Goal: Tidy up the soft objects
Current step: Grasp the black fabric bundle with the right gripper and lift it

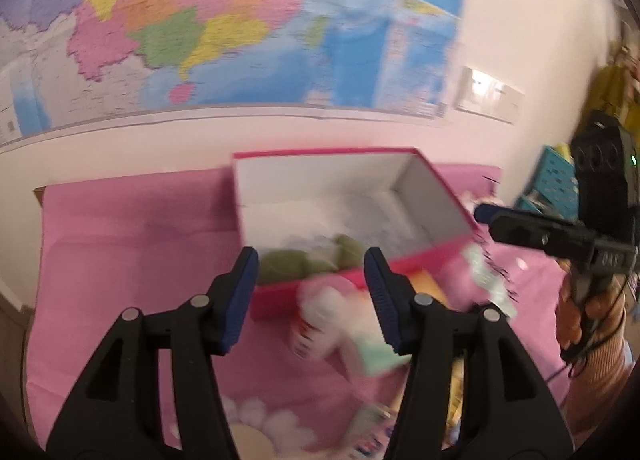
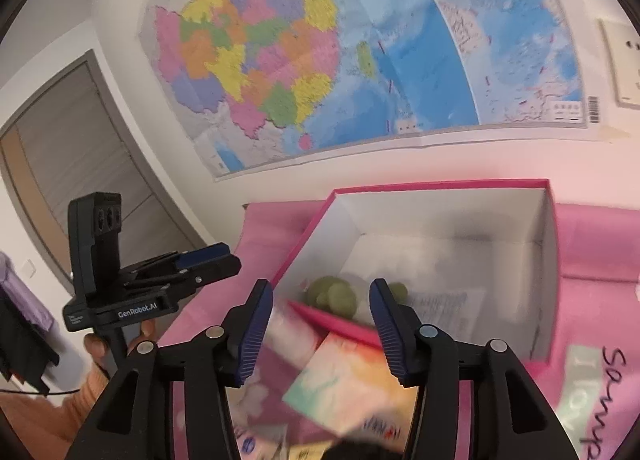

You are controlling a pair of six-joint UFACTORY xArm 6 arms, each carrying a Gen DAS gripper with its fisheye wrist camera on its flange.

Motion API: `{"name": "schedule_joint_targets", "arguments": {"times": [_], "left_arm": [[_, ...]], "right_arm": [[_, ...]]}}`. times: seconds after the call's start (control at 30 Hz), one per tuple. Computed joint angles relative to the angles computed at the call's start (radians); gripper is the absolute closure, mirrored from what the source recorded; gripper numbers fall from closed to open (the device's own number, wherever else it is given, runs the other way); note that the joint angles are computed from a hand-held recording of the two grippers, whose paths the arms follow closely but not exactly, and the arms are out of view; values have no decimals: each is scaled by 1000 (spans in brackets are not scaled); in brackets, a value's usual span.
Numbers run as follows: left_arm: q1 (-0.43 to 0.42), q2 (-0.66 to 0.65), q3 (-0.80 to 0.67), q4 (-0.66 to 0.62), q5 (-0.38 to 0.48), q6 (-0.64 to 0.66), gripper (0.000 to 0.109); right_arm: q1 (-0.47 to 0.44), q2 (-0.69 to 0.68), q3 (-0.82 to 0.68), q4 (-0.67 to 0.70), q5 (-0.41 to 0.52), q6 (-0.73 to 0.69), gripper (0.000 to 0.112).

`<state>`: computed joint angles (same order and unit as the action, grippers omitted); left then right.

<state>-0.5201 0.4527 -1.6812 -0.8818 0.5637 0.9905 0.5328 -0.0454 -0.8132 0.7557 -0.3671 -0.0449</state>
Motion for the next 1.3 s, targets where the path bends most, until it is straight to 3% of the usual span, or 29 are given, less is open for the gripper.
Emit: {"name": "schedule_joint_targets", "arguments": {"times": [0.17,0.33,0.53,0.67,0.83,1.03,1.07,1.17,1.3], "left_arm": [[-9,-89,118,-99,95,133,48],[-40,-135,208,-105,120,198,48],[-82,-128,245,-41,146,187,48],[-102,-102,229,7,156,149,48],[-120,-51,184,80,165,84,48],[-139,-15,159,145,169,15,48],[-140,-7,149,150,177,7,48],[-142,12,125,176,188,-30,48],[-136,40,86,173,228,-54,68]], "right_arm": [[100,-88,73,206,-70,-167,49],[202,-110,80,537,-136,-434,45],[231,-98,142,651,-137,-436,40],[228,-82,198,588,-128,-306,40],[208,-62,257,413,-116,-101,40],[189,-21,257,301,-123,-25,40],[184,-19,261,278,-121,-8,43],[184,-13,265,243,-132,14,63],[191,-16,271,256,-147,-4,85]]}}
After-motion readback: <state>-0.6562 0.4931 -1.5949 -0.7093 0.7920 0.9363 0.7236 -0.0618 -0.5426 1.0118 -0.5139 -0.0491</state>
